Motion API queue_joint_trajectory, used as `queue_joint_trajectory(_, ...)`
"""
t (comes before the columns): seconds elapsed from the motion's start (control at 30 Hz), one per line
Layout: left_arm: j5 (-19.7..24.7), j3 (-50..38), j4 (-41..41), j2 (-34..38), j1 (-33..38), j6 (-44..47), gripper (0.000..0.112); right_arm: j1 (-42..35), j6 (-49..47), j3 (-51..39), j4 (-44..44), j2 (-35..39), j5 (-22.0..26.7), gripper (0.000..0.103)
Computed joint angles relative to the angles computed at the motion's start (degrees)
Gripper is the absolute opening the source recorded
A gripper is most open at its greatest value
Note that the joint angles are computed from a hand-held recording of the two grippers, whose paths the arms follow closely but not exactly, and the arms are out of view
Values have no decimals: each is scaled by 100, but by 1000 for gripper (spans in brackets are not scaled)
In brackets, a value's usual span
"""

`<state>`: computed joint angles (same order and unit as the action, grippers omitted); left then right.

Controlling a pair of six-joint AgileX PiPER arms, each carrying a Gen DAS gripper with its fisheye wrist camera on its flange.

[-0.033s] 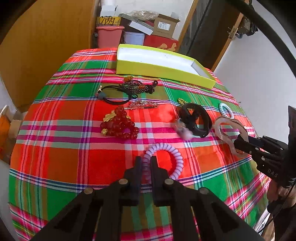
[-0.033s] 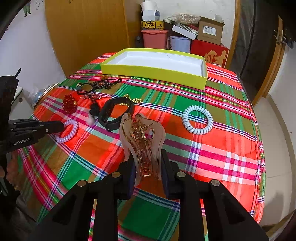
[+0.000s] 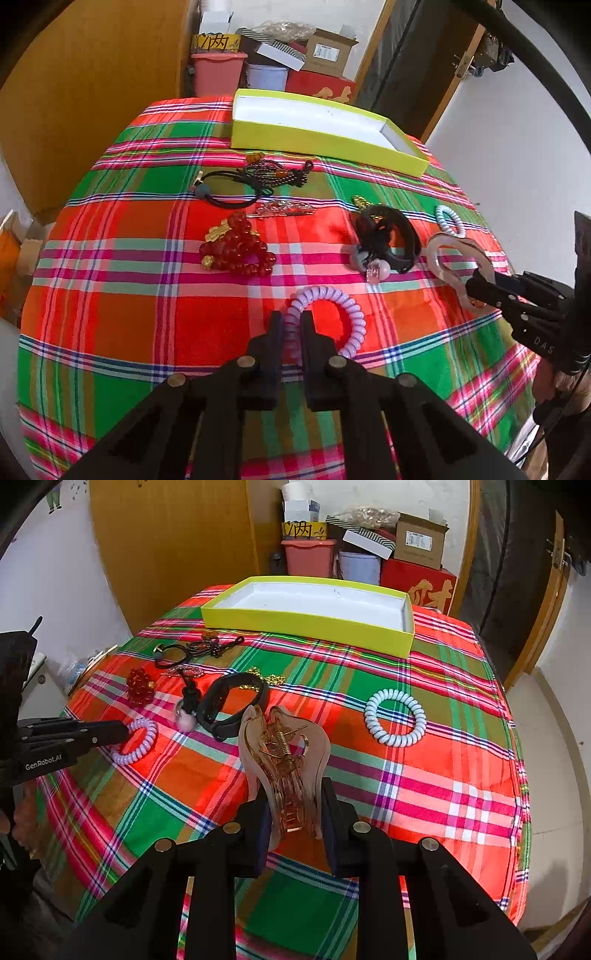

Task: Organize jewelry
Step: 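Grasp the beige claw clip with the right tool while the left tool grasps the lavender coil tie, then carry the claw clip with the right tool while the left tool carries the coil tie to the box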

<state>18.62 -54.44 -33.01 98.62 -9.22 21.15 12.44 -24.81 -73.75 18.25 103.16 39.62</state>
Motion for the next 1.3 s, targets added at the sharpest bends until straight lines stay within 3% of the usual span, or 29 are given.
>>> queue_joint_trajectory(0.43, 125, 191, -277, -633, 11, 180, 8, -7, 101, 223, 117, -355, -39, 24)
queue_joint_trajectory(0.73, 443, -96, 279, -979, -14, -388, 8, 126, 436, 181, 45, -755, 38, 24)
queue_joint_trajectory(1.07, 901, -1020, 948, -1064, -109, -946, 8, 216, 1052, -524, -315, -797, 346, 24)
queue_joint_trajectory(1.3, 1271, -2195, 1448, -432, -87, -1261, 8, 227, 1325, -1639, -591, -198, 729, 24)
